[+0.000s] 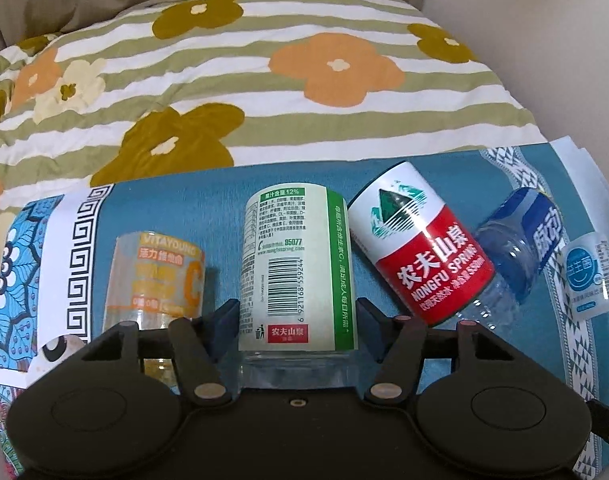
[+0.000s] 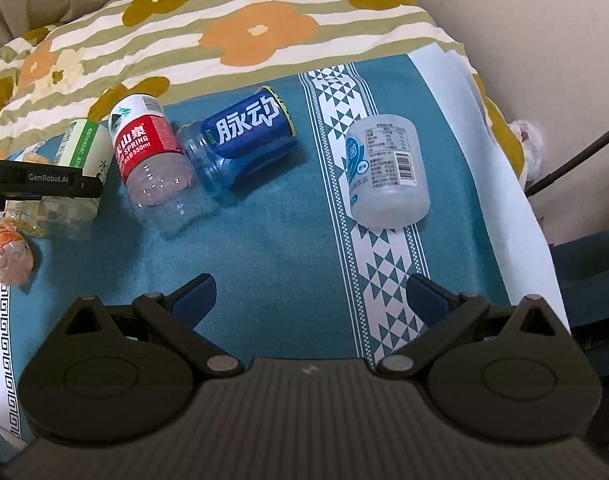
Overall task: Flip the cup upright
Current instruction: 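Close the left gripper on the cup and shift it across the cloth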
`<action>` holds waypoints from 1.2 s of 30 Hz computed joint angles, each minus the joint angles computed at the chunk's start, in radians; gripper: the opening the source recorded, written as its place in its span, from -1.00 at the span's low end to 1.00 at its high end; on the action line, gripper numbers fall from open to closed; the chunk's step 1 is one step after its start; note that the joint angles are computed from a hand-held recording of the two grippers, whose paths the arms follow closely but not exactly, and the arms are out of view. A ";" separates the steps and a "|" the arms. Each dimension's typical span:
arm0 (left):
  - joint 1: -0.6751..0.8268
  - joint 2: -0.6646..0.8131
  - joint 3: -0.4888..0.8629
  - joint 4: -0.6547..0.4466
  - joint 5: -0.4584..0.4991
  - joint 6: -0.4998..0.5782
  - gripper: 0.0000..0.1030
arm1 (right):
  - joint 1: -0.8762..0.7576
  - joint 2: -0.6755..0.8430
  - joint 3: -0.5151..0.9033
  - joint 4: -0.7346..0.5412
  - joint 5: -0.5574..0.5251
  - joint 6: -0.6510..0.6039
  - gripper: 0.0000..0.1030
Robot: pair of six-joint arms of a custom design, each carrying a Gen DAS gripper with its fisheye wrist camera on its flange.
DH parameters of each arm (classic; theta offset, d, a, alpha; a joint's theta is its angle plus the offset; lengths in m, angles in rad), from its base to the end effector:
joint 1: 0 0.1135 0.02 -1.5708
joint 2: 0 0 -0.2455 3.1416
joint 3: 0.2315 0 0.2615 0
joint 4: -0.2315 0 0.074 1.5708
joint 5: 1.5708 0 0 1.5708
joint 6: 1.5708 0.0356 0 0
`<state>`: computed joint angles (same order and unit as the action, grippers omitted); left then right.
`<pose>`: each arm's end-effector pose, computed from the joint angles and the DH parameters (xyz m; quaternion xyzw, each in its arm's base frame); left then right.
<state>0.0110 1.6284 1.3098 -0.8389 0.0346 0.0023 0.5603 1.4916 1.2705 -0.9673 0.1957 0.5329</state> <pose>0.3386 0.0025 0.2355 -0.0007 0.9786 -0.0156 0.2053 0.2601 0.1550 0.2599 0.0052 0.9772 0.0164 0.2114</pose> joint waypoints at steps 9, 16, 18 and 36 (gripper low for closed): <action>-0.033 -0.165 -0.040 -0.046 -0.022 -0.063 0.28 | -0.005 -0.108 -0.042 0.011 -0.014 -0.054 1.00; -0.115 -0.347 -0.111 -0.115 -0.077 -0.175 0.28 | -0.018 -0.244 -0.113 0.028 -0.039 -0.130 1.00; -0.153 -0.398 -0.140 -0.137 -0.103 -0.217 0.28 | -0.027 -0.289 -0.143 0.029 -0.053 -0.154 1.00; -0.490 -0.496 -0.412 -0.122 -0.200 -0.531 0.29 | -0.159 -0.579 -0.442 -0.021 -0.160 -0.288 1.00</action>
<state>-0.4793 1.1320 0.8982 -0.9612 -0.1656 -0.5284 0.4008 0.9128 0.8284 -0.9884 0.0357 0.2445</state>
